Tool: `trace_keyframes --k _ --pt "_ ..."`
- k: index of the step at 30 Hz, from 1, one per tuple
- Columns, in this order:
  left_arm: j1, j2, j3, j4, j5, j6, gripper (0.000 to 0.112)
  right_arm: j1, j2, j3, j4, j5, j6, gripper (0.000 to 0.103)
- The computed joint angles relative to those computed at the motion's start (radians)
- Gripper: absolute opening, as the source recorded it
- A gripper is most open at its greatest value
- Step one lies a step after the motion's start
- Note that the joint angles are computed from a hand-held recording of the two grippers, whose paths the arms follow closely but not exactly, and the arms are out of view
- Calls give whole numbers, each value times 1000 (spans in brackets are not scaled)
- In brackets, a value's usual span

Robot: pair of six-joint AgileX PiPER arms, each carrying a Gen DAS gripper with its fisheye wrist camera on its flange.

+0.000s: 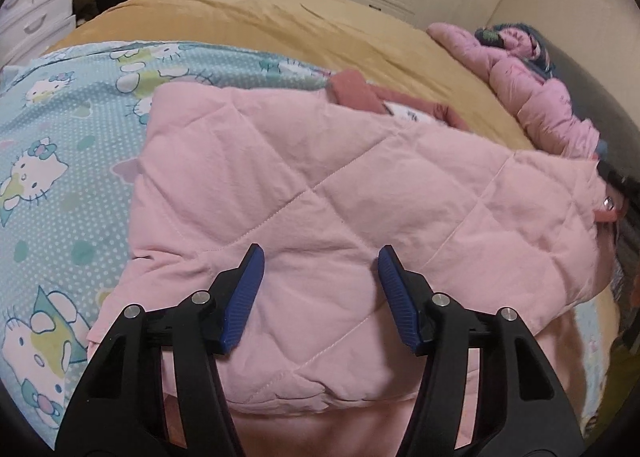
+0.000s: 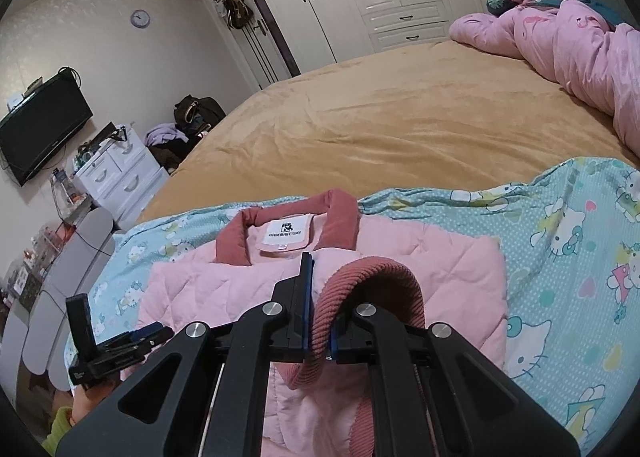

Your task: Fold large clothes

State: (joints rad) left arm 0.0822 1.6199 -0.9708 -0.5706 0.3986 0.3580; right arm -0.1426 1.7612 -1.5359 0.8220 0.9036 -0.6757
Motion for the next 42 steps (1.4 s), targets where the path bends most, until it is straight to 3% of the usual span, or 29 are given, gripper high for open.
trace_keyframes --k 4,9,14,17,20,27,32,37,39,42 --pt "-3 22 -13 29 1 -19 51 16 11 -12 -29 -5 10 9" --pt "8 30 -14 -13 9 15 51 5 9 -2 -15 11 18 35" --pt "4 32 -17 -5 10 5 51 -16 -24 44 9 -1 7 41" --pt "3 32 -17 -8 9 4 51 -7 -78 102 -2 -62 -3 48" --pt "3 31 -15 -19 4 14 51 11 -158 187 -4 -182 -7 64" --pt "6 25 -3 -46 -2 41 51 90 -159 185 -30 -168 -50 67" --pt "14 17 11 -84 -4 82 51 213 -127 178 -139 -173 5 71" --pt "11 13 21 -104 -15 105 51 350 -77 161 -337 -176 110 73" --pt "12 10 26 -116 -17 119 51 390 -51 159 -423 -183 172 80" --pt "18 5 36 -158 -18 164 51 425 3 141 -561 -175 284 81"
